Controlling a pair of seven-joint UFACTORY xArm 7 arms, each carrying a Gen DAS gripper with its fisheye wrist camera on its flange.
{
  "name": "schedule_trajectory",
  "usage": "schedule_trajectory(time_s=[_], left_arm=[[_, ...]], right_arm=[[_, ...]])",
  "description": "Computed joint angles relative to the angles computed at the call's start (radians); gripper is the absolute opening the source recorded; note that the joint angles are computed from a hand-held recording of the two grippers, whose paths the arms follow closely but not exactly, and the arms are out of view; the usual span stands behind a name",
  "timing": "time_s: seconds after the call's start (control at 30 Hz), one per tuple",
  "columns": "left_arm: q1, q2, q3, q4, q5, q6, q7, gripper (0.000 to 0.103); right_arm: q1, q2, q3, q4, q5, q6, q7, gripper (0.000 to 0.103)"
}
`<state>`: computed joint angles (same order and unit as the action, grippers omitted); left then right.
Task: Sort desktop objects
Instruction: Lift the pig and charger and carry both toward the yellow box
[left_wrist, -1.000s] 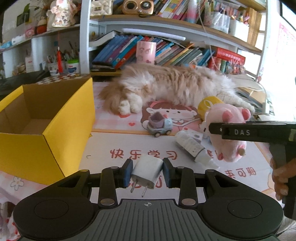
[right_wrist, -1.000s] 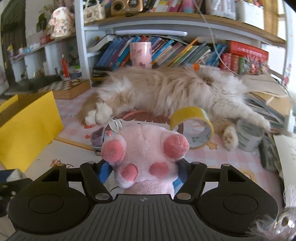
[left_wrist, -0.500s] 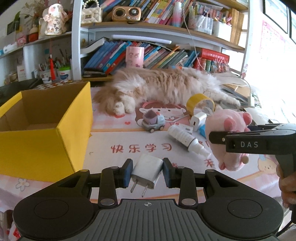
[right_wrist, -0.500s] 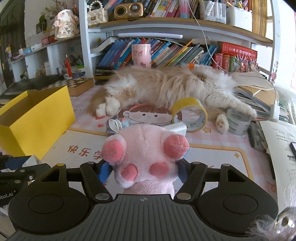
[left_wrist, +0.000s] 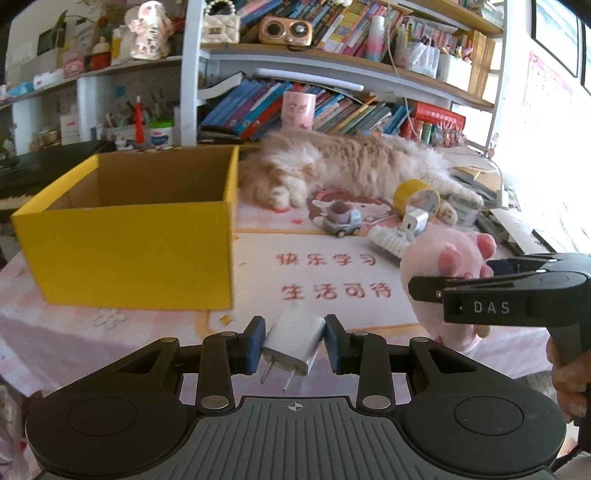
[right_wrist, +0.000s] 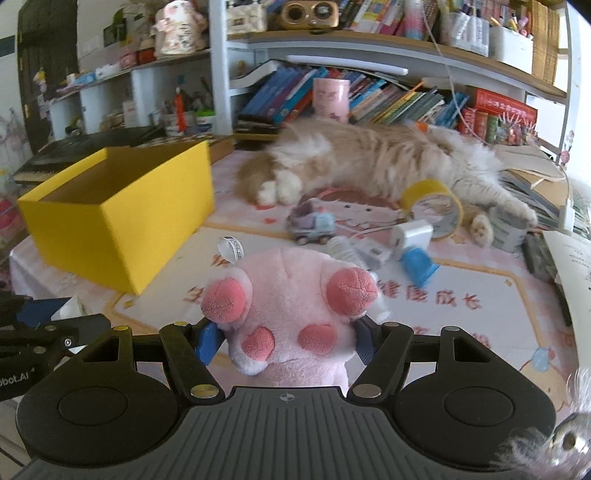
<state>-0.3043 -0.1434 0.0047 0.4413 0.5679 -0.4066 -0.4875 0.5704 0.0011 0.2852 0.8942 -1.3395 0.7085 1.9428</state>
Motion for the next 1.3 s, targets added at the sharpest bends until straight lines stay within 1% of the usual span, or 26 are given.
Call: schedule_trajectory(time_s=[0.1,0.17,0.33,0.43,0.53,0.6,0.73,0.77,0.9,1.07,1.3], left_arm=[[-0.017,-0.036,0.069,-0.026,0.103,0.015,-0.058,0.033],[-0.042,-0.062,0.133,-0.039,0.195,0.030,-0.109,0.033],[-0.098,-0.125,0.273,-0.074,0.367,0.053,-0.187,0.033],[-0.141,-0.158,0.354,-0.089,0.447,0.078,-0.220,0.033],[-0.208,-0.202,0.457,-0.106,0.505,0.119,-0.228,0.033],[-0.245,-0.229,0.510,-0.118,0.513,0.144,-0.212,0.033],[-0.301,-0.281,0.585,-0.142,0.505,0.196,-0.163,0.033],[-0.302,-0.290,0.589,-0.151,0.498,0.200,-0.149,0.033],[-0.335,-0.327,0.638,-0.172,0.474,0.223,-0.088,0.033],[-0.341,-0.353,0.654,-0.193,0.426,0.221,-0.023,0.033],[-0.338,-0.376,0.659,-0.216,0.341,0.224,0.049,0.033]], right_arm=[[0.024,0.024,0.017,0.023,0.025,0.028,0.005,0.066],[0.044,0.035,0.022,0.033,0.042,0.047,0.016,0.066],[0.100,0.069,0.031,0.062,0.085,0.100,0.052,0.066],[0.131,0.093,0.031,0.084,0.103,0.119,0.069,0.066],[0.160,0.115,0.027,0.104,0.114,0.131,0.086,0.066],[0.178,0.130,0.024,0.118,0.120,0.136,0.095,0.066],[0.212,0.154,0.018,0.138,0.126,0.143,0.109,0.066],[0.220,0.159,0.017,0.142,0.127,0.146,0.114,0.066],[0.246,0.174,0.011,0.158,0.139,0.159,0.125,0.066],[0.271,0.180,0.009,0.171,0.151,0.190,0.131,0.066],[0.288,0.188,0.008,0.186,0.153,0.198,0.102,0.066]])
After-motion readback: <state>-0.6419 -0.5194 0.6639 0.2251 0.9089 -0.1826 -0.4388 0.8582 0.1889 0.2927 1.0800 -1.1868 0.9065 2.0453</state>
